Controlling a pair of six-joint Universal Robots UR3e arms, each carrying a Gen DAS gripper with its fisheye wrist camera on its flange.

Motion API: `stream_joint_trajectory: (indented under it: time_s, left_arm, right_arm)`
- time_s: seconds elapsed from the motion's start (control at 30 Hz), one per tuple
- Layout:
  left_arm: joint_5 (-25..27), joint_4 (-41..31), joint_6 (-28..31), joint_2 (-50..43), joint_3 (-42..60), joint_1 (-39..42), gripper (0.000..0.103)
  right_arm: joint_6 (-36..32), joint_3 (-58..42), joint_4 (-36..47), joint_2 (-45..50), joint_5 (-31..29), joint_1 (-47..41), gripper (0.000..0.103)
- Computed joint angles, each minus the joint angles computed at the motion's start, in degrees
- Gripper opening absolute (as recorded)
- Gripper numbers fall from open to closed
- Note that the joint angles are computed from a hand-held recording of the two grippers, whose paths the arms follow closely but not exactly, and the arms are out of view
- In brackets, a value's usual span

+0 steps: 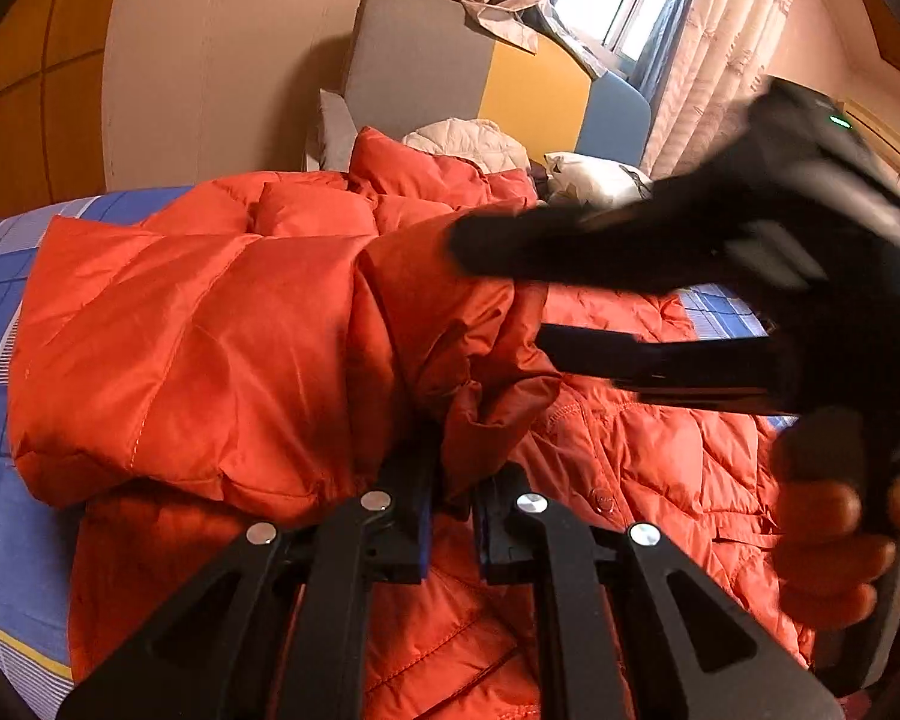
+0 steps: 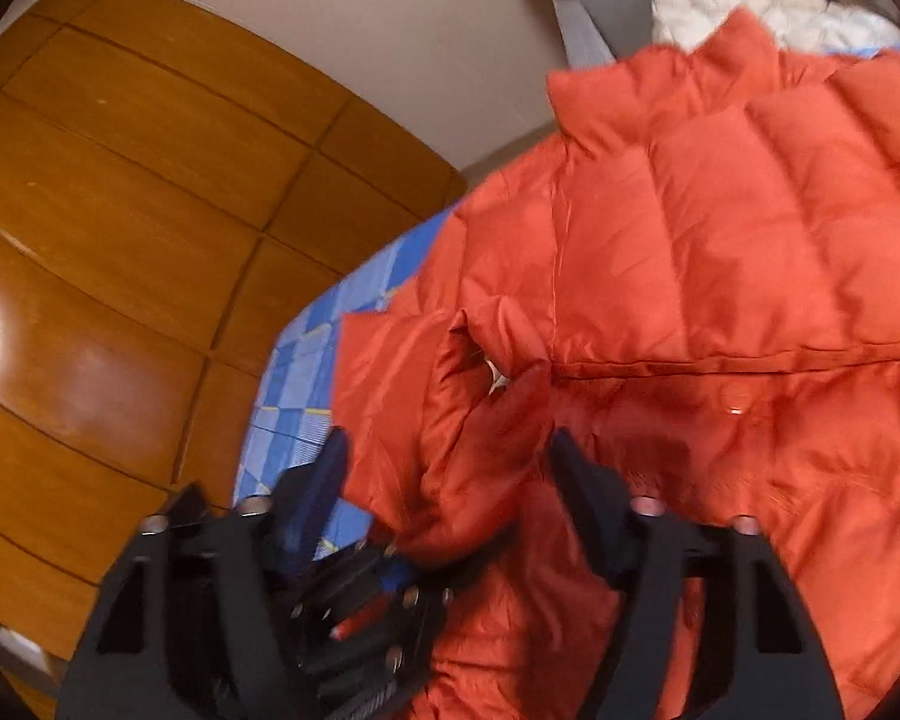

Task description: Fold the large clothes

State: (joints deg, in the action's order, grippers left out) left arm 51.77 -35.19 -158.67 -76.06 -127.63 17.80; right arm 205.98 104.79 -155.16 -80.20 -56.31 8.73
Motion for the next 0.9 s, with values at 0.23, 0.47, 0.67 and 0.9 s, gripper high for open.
stream_joint_trajectory:
  time_s: [0.23,0.47,0.67,0.9]
  left_arm:
    - [-9.1,-15.7,6.0,15.0,-4.3,12.5,0.058]
    - [-5.7,-25.0,7.3,22.8,-5.6,24.3,0.058]
    - [4.2,-13.5,-0.8,12.8,-3.8,21.2,0.060]
    - [14.3,0.5,-11.5,-3.9,3.5,9.7,0.063]
  right_arm:
    - [-2.4,-8.5,4.4,-0.2,-9.7,4.2,0.008]
    - [-3.7,-12.3,7.4,-5.6,-13.4,1.3,0.008]
    - [-4.5,-9.6,7.3,-10.1,-11.2,-5.0,0.008]
    - [-5.5,-5.8,5.7,-14.4,-8.0,-11.9,0.008]
